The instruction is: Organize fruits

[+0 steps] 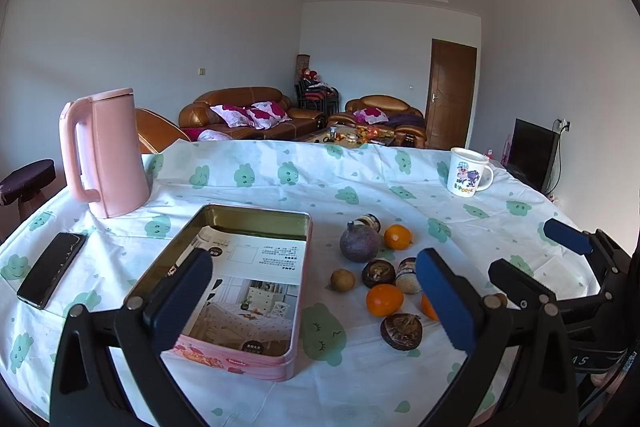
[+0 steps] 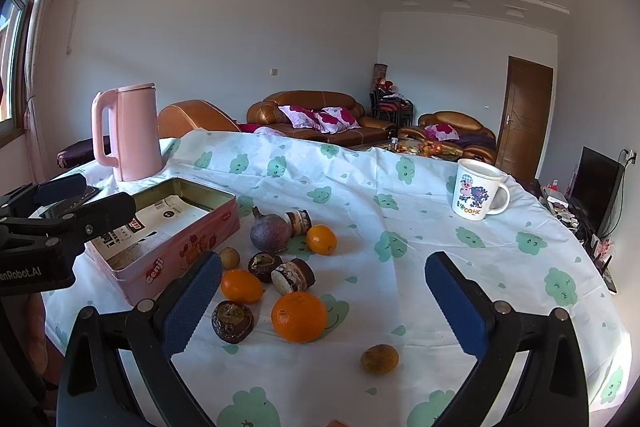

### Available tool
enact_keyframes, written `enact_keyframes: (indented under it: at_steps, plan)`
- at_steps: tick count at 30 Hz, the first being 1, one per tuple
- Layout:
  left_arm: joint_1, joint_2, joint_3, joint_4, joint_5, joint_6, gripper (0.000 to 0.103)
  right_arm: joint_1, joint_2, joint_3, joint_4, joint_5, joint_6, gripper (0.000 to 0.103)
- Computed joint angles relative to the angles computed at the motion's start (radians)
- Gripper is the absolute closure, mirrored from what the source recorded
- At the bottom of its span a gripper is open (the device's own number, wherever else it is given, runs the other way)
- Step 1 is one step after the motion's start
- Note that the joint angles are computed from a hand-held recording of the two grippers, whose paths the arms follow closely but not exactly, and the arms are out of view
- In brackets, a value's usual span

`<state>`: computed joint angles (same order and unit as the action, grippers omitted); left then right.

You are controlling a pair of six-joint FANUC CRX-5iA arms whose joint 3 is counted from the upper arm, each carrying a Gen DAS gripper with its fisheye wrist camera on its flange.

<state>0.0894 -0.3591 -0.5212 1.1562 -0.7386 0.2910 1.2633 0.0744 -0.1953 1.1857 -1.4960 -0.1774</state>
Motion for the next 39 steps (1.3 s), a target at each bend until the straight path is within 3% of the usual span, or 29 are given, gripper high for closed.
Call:
enact_keyframes:
  at_steps: [25, 39]
  plan:
    - [0.003, 0.003, -0.013, 0.004, 0.003, -0.016, 0.0, -0.001, 0.0, -0.004, -0.013, 0.004, -0.004, 0.001]
    - [-0.034, 0.011, -0.029, -0.038, 0.01, -0.03, 0.0, 0.002, -0.05, -0.087, -0.069, -0.01, -0.059, 0.001]
